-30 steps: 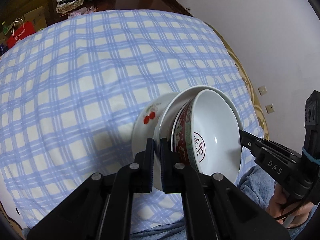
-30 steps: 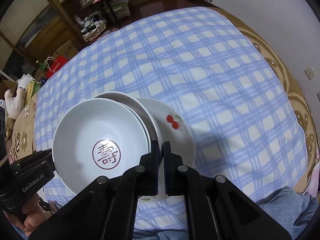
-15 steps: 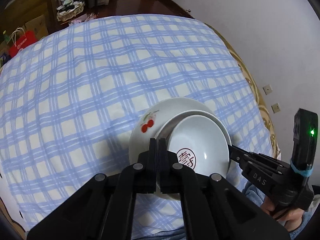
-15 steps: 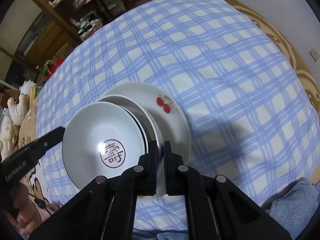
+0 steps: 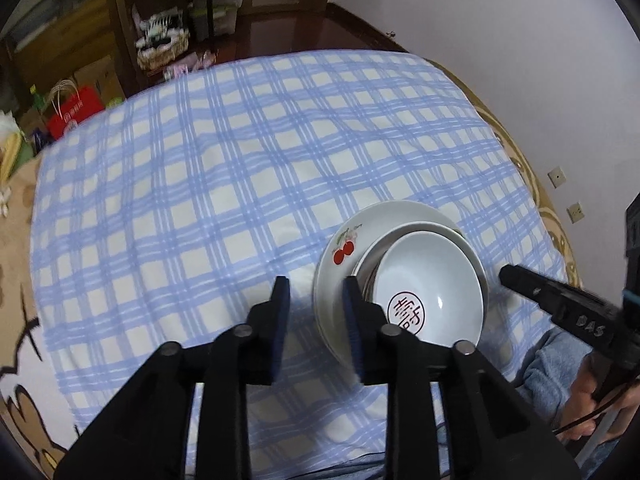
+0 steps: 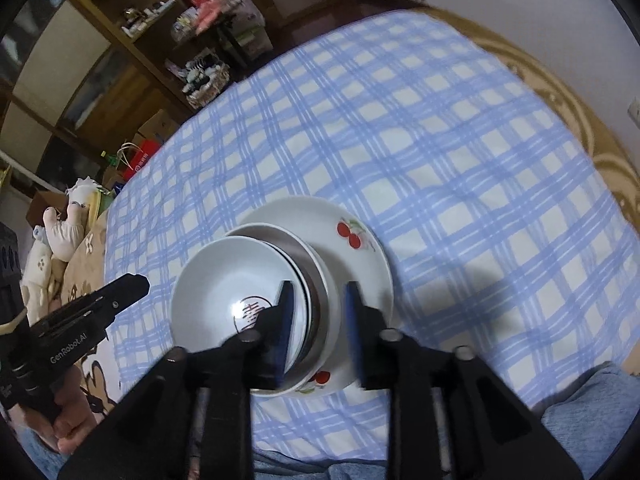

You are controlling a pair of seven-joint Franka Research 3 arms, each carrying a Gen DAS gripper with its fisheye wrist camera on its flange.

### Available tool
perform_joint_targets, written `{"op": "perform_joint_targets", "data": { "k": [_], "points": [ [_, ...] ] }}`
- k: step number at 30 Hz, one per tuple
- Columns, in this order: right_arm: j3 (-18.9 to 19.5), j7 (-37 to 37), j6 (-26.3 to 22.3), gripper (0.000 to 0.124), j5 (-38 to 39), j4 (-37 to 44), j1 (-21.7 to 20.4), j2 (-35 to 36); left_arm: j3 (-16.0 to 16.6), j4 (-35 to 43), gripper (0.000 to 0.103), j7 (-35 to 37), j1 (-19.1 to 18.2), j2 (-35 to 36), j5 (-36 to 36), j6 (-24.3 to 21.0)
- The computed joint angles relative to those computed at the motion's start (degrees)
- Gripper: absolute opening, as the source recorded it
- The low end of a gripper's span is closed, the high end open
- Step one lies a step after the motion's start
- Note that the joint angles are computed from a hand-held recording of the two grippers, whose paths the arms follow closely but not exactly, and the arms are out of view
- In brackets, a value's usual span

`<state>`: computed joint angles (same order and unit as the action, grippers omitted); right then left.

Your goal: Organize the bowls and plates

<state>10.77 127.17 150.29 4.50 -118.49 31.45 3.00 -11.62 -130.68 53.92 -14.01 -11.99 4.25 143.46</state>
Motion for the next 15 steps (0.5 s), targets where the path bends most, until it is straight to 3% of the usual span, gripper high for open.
{"op": "perform_joint_targets", "data": {
  "k": [4, 7, 15],
  "points": [
    [0.21, 2.19, 2.67, 0.054, -3.66, -2.35, 0.0, -3.33, -1.5, -0.54, 0.043, -2.17, 0.54, -2.42, 5.35, -1.28],
    [1.16, 6.64, 3.28, 0.068, -11.82, -3.95, -0.68, -6.4, -2.59, -1.36, 0.053, -4.1, 0.7, -4.79, 9.67, -1.78],
    [4.97, 12.29, 5.07, 0.094, -20.6, -8.15, -3.74, -13.91, -5.49, -3.85, 0.086, -9.46, 1.26, -11.91, 20.16, -2.23]
  ]
}}
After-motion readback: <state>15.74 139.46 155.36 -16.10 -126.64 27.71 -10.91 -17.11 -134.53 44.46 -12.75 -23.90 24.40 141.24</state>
